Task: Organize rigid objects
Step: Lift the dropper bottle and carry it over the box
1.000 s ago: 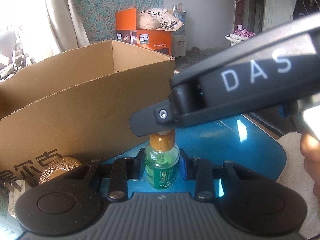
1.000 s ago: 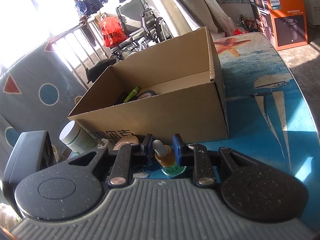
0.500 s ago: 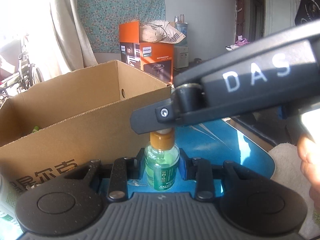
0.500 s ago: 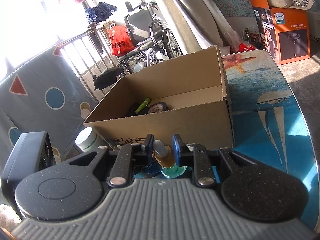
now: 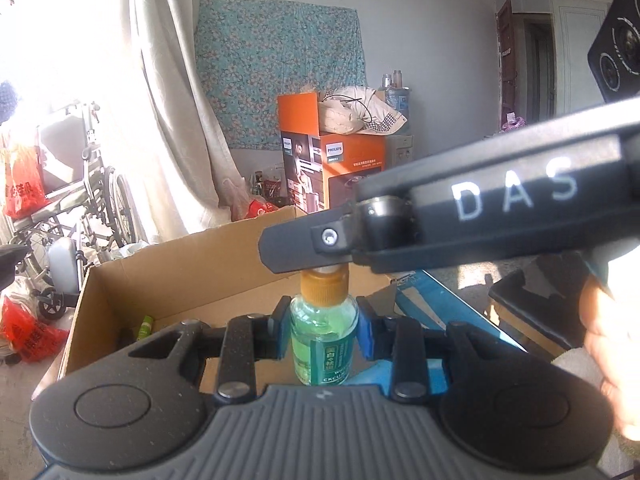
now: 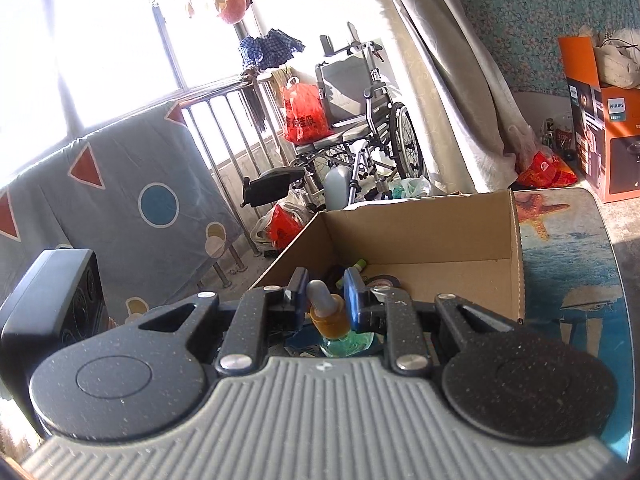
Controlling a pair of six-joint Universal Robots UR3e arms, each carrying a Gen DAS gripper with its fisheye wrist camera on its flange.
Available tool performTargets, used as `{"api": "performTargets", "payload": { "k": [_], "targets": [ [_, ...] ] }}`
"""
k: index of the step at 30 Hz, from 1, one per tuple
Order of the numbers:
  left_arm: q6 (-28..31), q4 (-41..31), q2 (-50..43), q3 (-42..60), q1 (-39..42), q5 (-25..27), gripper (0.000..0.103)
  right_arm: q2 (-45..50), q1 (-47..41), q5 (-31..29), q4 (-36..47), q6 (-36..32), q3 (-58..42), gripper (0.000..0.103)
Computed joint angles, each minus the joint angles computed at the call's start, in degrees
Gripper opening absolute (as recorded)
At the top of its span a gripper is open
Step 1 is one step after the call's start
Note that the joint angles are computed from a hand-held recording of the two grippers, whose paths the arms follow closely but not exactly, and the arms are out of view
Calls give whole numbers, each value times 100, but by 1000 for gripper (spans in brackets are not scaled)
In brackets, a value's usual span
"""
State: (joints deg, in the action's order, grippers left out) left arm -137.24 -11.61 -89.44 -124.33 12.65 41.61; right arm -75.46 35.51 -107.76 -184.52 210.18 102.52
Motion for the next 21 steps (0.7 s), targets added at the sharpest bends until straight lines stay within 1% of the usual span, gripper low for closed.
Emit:
{"api": "performTargets", "payload": {
  "k": [3, 7, 11, 12, 13, 14, 15, 16, 17, 18, 19, 21],
  "targets": [
    [-321, -123, -167, 448, -71, 74, 34, -66, -394, 573, 412, -225, -435, 17],
    [-868, -125, -589, 1121, -295, 339, 34, -14, -1060, 1488, 1163, -455, -1148, 16],
    [-1396, -803, -1404, 2529, -732, 782, 34, 379, -1759, 2402, 2149, -655, -2201, 13],
    [-1539, -889, -1608, 2838, -815, 901, 34, 571, -1944, 2640, 2496, -725, -2580, 11],
    [-1643, -944, -1800, 3124, -898, 1027, 33, 712, -2068, 2811, 2733, -767, -2838, 11],
    [-1671, -1019, -1978, 3406, -975, 1137, 28, 1017, -2229, 3027, 3108, -822, -3302, 11],
    [-1744, -1209, -2136, 3713, -1073, 1341, 26, 1253, -2329, 3149, 3405, -854, -3640, 11],
    [-1812, -1613, -2414, 4212, -1142, 1412, 21, 1482, -2416, 3226, 3547, -899, -3910, 10],
    [-1847, -1968, -2700, 4649, -1148, 1297, 17, 1708, -2512, 3335, 3765, -929, -4217, 9],
    [-1943, -2207, -2939, 5005, -1170, 1267, 15, 1902, -2637, 3535, 3869, -867, -4423, 7],
    [-2086, -2423, -3190, 5397, -1228, 1383, 13, 2097, -2735, 3734, 3892, -787, -4576, 6],
    [-2335, -2664, -3715, 6177, -1323, 1594, 13, 2579, -2820, 3854, 4174, -776, -5222, 6]
  ]
}}
